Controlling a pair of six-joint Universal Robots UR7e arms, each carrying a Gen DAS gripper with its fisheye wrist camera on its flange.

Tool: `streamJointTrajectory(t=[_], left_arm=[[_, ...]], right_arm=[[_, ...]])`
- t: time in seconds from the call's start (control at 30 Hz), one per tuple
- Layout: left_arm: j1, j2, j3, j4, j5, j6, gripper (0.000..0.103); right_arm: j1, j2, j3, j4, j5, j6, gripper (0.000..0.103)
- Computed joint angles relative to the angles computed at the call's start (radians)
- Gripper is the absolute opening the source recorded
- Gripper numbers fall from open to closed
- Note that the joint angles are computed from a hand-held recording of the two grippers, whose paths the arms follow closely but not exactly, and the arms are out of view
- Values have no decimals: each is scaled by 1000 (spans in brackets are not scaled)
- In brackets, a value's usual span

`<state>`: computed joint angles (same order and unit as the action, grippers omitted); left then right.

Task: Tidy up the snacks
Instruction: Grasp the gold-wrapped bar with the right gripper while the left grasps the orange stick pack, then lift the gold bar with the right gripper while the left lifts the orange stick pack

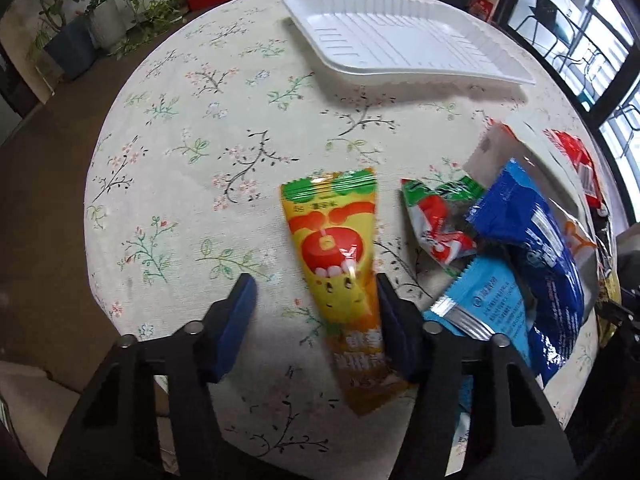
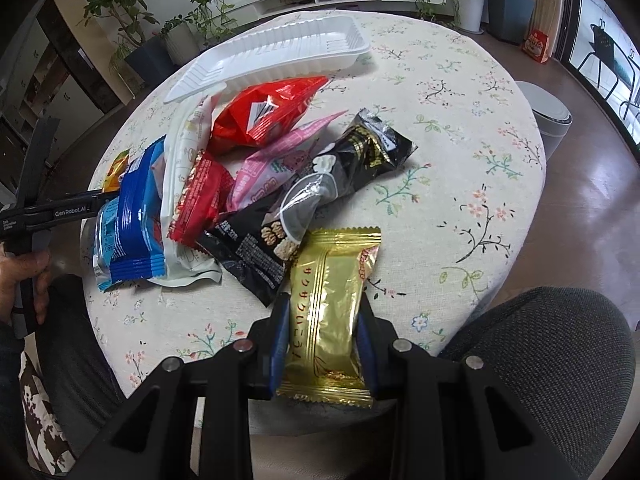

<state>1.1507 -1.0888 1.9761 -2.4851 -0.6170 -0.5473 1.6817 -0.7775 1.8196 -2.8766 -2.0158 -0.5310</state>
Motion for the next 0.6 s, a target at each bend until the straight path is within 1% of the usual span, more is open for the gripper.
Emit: streamJointTrajectory(t=[0.03, 0.1, 0.3, 0.43, 0.6], left_arm=[[-4, 3, 2, -8, 1, 10, 46], [-12, 8, 2, -1, 3, 6, 43], [-9, 4, -14, 47, -1, -22, 43], [-13, 5, -1, 21, 9, -24, 43], [-13, 2, 9, -15, -3, -3, 43]], right_arm=[[1, 0, 2, -4, -2, -3, 33], [1, -1, 2, -3, -4, -5, 33], [-1, -2, 4, 0, 0, 0, 33], [-2, -3, 4, 3, 4, 1, 33], [-3, -2, 2, 3, 4, -2, 33]])
